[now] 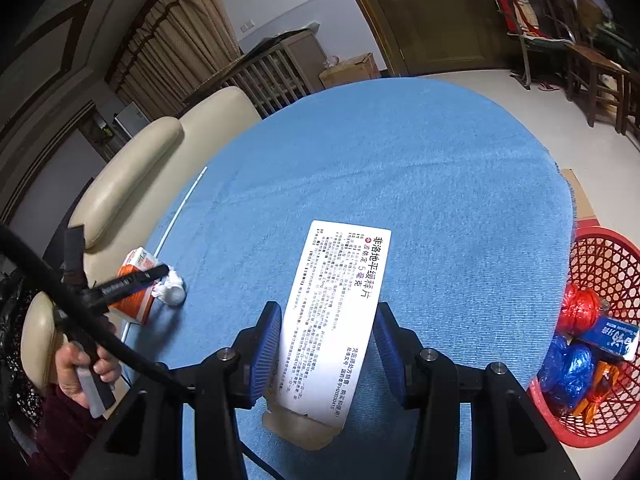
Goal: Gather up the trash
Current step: 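Grasp the crumpled white tissue with the left tool, then carry the white tissue and white medicine box toward the red basket with both tools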
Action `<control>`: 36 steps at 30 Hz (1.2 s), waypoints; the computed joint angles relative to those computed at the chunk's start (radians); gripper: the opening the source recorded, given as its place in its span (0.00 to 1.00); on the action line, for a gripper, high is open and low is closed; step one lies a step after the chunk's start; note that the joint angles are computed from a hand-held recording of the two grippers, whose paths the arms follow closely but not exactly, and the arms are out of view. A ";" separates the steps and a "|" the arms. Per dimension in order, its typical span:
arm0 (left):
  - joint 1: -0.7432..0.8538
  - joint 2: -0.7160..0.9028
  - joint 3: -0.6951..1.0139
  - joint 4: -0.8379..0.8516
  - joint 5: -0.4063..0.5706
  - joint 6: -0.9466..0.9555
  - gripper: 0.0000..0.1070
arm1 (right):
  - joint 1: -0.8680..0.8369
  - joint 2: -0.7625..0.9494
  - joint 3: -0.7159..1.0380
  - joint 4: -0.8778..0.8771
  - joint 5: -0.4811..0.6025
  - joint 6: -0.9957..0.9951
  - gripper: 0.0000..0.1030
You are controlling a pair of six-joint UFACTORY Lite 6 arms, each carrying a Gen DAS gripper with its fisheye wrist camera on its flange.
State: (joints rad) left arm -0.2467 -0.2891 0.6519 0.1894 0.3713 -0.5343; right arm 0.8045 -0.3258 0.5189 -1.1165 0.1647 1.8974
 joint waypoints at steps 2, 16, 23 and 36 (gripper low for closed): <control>-0.011 -0.037 -0.034 0.028 0.002 -0.045 0.62 | -0.003 -0.007 -0.005 -0.009 0.000 0.011 0.49; 0.060 0.010 -0.110 -0.032 -0.130 0.006 0.41 | 0.029 -0.019 -0.025 -0.121 -0.002 0.142 0.49; -0.207 -0.117 -0.078 0.422 0.101 -0.566 0.40 | 0.056 -0.082 -0.052 -0.136 0.027 0.162 0.49; -0.950 0.019 0.280 0.737 0.743 -1.012 0.40 | 0.192 -0.398 -0.156 0.105 0.259 -0.044 0.49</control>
